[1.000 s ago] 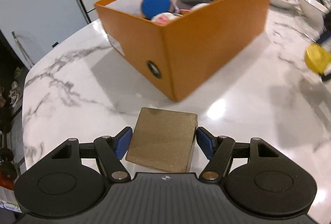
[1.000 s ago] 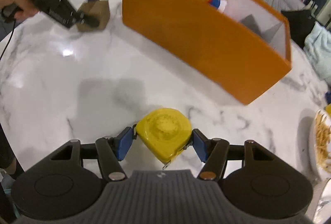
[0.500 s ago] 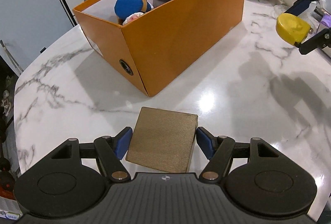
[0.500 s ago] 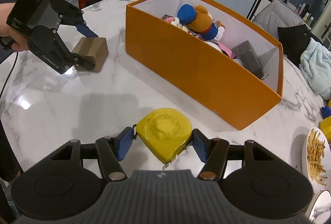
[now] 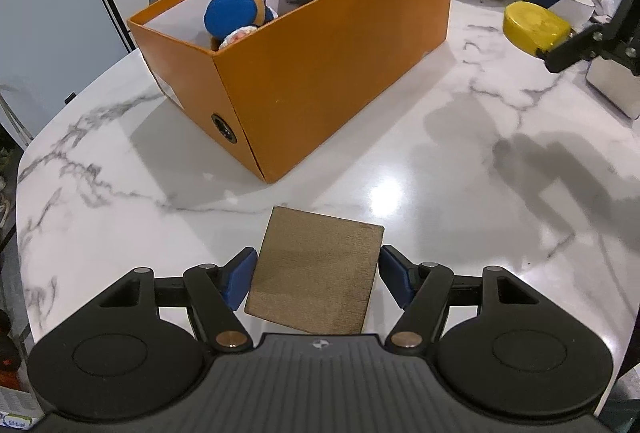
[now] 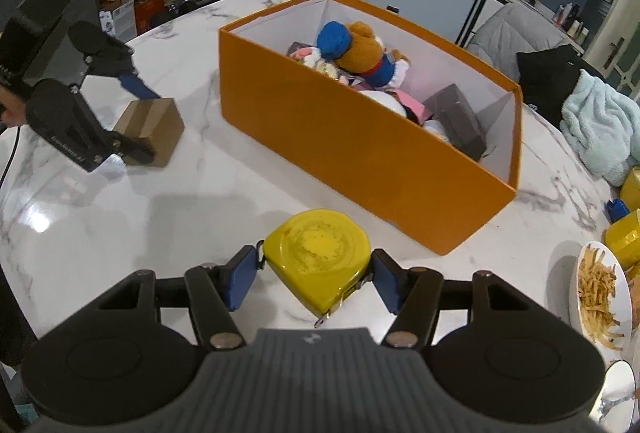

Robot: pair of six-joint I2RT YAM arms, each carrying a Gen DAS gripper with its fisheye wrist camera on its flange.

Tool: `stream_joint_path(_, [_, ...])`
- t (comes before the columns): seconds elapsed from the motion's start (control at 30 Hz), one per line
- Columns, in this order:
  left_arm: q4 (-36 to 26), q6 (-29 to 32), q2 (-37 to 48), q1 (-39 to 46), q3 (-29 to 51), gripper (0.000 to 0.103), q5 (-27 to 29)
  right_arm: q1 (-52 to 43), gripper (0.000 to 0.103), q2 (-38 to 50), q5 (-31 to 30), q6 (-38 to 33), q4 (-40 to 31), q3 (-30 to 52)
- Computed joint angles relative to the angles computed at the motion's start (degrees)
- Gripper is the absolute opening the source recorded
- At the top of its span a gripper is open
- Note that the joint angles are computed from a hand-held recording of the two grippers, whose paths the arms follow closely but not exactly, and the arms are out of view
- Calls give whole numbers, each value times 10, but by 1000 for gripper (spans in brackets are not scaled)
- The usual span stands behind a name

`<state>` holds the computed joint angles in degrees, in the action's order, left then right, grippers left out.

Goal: Organize objects
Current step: 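Lift the cube with the left tool while the right tool carries the tape measure to the box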

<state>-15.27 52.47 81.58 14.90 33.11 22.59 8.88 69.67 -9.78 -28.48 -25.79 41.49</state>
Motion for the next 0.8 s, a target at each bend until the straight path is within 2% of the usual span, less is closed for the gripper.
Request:
stream_joint_path(0.5, [-60,35,-54,41,5,77,62,0,64,23,11,44,27,12])
stream_joint_path(0.67, [-106,47,-86,60,15,77,91,10,64,19,13,49,21,17])
stream_joint_path(0.8, [-171,67,-126,87,36,77,132,-10,64,-3,-8,45,11,30])
